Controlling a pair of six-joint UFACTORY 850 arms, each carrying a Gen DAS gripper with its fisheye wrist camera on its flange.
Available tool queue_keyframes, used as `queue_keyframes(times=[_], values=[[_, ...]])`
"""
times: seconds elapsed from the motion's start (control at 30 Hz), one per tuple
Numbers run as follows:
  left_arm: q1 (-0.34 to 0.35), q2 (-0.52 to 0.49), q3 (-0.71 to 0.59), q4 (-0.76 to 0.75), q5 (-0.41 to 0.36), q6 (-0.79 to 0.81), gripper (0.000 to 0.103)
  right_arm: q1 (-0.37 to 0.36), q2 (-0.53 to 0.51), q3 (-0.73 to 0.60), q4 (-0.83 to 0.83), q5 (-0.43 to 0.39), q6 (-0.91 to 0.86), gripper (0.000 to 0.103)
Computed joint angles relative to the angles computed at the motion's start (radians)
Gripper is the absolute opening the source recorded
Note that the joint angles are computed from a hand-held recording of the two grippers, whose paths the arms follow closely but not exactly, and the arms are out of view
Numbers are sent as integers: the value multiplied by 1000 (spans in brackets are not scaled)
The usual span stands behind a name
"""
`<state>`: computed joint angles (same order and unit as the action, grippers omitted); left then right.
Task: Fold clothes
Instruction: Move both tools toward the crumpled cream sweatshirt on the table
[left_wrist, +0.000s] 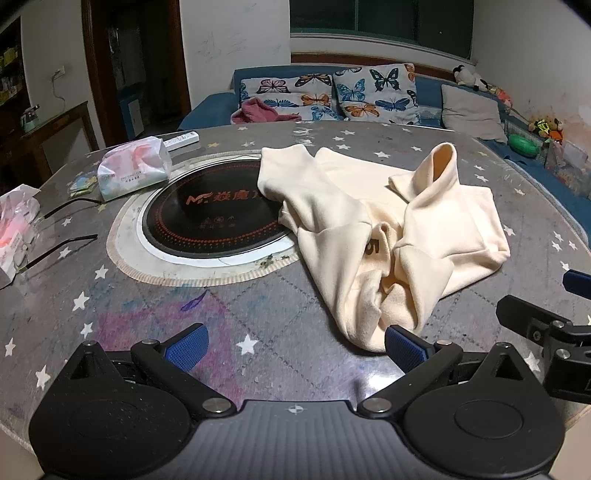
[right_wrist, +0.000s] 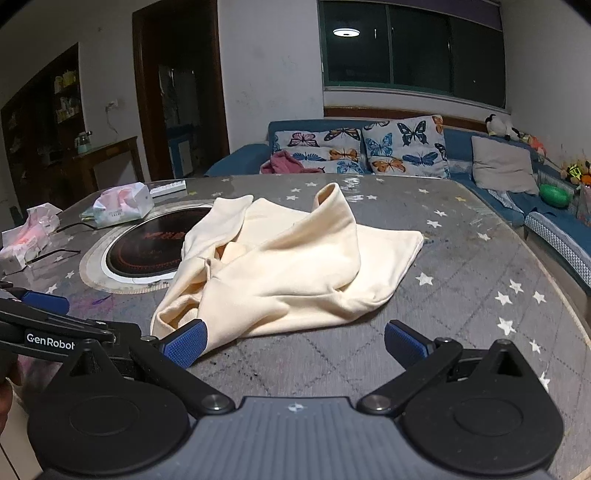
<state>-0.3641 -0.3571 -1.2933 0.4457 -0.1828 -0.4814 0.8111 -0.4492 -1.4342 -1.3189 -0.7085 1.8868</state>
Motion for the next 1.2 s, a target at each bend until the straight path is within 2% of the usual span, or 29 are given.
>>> queue_keyframes(times=[0.5,1.2], values=[[-19,9,8,54,-19,-39,103,6,-8,-12,56,-12,-62,103],[-20,-10,-10,-15,-44,29,103,0,-20,-29,82,5,-93,103]])
